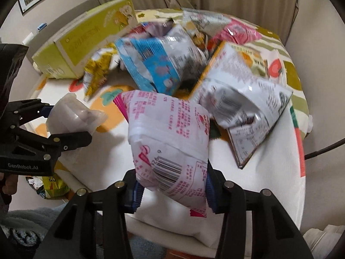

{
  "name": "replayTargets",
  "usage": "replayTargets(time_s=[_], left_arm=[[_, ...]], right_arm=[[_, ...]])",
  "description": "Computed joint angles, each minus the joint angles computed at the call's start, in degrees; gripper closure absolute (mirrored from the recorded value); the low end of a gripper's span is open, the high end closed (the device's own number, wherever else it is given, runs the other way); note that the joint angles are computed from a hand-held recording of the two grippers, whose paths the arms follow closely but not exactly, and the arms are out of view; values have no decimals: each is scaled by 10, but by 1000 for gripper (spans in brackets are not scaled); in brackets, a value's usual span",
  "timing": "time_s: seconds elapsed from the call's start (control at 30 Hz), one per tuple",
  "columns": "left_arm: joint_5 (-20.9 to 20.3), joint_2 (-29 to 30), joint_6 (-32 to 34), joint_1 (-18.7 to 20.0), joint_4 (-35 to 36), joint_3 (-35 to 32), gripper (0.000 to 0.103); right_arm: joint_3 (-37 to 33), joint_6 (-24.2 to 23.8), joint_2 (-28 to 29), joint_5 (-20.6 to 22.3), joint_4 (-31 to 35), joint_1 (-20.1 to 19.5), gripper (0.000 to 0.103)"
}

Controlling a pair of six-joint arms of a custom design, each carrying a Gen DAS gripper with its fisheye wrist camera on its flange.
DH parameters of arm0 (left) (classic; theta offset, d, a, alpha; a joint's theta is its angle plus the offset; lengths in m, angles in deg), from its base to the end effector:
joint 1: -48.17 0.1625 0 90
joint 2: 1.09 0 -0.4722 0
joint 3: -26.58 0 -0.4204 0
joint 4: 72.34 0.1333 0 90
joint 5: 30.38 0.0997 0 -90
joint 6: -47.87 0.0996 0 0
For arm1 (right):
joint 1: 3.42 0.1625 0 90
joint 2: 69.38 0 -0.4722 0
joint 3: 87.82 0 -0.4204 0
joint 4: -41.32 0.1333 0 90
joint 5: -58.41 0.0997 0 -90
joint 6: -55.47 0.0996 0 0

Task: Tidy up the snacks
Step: 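Carry both items into the cardboard box and open both grippers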

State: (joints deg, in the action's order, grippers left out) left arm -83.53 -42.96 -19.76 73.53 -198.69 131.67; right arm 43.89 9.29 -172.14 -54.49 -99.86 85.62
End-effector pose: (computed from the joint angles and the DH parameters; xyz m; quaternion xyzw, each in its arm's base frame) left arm -0.4540 -0.4288 -0.0138 0.0493 0.9244 -0.1919 0.3260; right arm 0.0880 -0.3921 0.3723 0.3344 -0.9025 0.0953 0.2541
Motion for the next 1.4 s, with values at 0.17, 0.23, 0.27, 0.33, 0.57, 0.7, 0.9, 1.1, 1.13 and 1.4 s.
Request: replayTargets(time_s=[0.17,0.23,0.27,0.33,0.57,0.7,0.9,1.1,1.13,1.4], left_arm=[[43,-59,-15,-13,13,17,30],[64,-78,-23,-19,28,18,30],[79,-99,-29,-21,39,24,30],[97,-120,-37,-22,58,22,30],[158,-208,-102,-21,200,16,30],[178,-262,-120,2,263,17,30],[201,-307,-69,54,272,19,30],[204,-305,103,134,165,-1,30],[199,-300,127,145,147,-4,30],[152,-272,240,213,91,-26,20]], right_arm=[[-23,39,2,6,19,56,60],[-33,48,4,12,22,72,60],[-41,56,12,13,21,87,60],[-60,64,33,15,16,107,60],[-108,119,115,24,-9,202,60],[-133,145,171,31,-28,234,60],[-184,187,276,33,-61,271,60],[-237,233,370,13,-90,289,60],[-246,241,384,8,-93,290,60],[-290,301,450,-27,-99,294,60]])
